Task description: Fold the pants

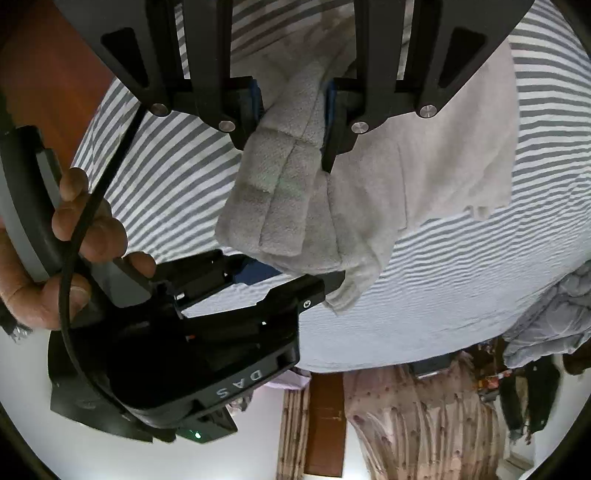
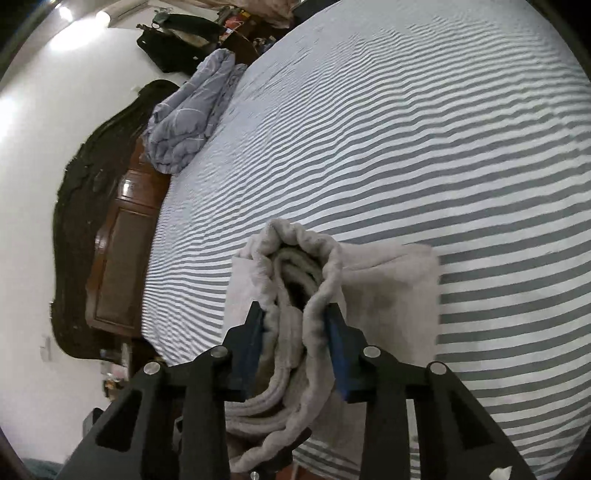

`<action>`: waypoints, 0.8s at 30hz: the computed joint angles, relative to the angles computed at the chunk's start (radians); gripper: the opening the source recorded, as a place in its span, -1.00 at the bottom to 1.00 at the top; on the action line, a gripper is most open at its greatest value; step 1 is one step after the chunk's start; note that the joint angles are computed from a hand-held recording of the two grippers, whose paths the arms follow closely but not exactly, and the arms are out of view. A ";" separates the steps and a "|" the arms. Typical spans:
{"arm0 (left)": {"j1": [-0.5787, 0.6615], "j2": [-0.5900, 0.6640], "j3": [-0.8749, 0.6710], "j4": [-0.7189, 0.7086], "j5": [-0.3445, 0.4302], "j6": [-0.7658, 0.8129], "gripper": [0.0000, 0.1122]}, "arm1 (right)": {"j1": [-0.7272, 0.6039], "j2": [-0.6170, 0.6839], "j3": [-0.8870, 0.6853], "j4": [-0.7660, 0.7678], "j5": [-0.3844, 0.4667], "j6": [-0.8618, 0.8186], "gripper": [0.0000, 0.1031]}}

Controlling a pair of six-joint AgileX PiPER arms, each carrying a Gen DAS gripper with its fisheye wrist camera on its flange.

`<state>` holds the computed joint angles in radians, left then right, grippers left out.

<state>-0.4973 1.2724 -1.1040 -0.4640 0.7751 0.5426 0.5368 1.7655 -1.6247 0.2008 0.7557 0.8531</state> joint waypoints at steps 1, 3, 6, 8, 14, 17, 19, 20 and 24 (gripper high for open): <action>-0.031 0.016 0.005 0.042 -0.014 -0.024 -0.52 | -0.008 -0.013 0.035 -0.001 -0.004 0.007 -0.45; -0.088 0.041 0.031 0.130 -0.049 -0.067 -0.50 | -0.030 -0.039 0.149 0.051 -0.061 -0.008 -0.48; -0.123 0.054 0.066 0.190 -0.061 -0.101 -0.45 | -0.041 -0.080 0.309 0.125 -0.162 -0.025 -0.40; -0.113 0.042 0.071 0.171 -0.048 -0.073 -0.40 | -0.033 -0.121 0.386 0.114 -0.209 0.022 -0.02; 0.007 -0.009 0.044 0.017 0.138 0.122 -0.25 | 0.057 -0.189 0.375 -0.173 -0.136 0.326 0.11; 0.200 -0.039 0.019 -0.159 0.319 0.288 -0.25 | 0.149 -0.152 0.201 -0.406 0.104 0.448 0.12; 0.303 -0.057 -0.002 -0.207 0.382 0.341 -0.24 | 0.193 -0.118 0.081 -0.473 0.209 0.425 0.12; 0.339 -0.058 -0.017 -0.214 0.390 0.347 -0.24 | 0.207 -0.106 0.040 -0.487 0.232 0.411 0.12; 0.460 0.009 -0.083 -0.196 0.354 0.274 -0.23 | 0.252 0.035 -0.208 -0.501 0.334 0.314 -0.01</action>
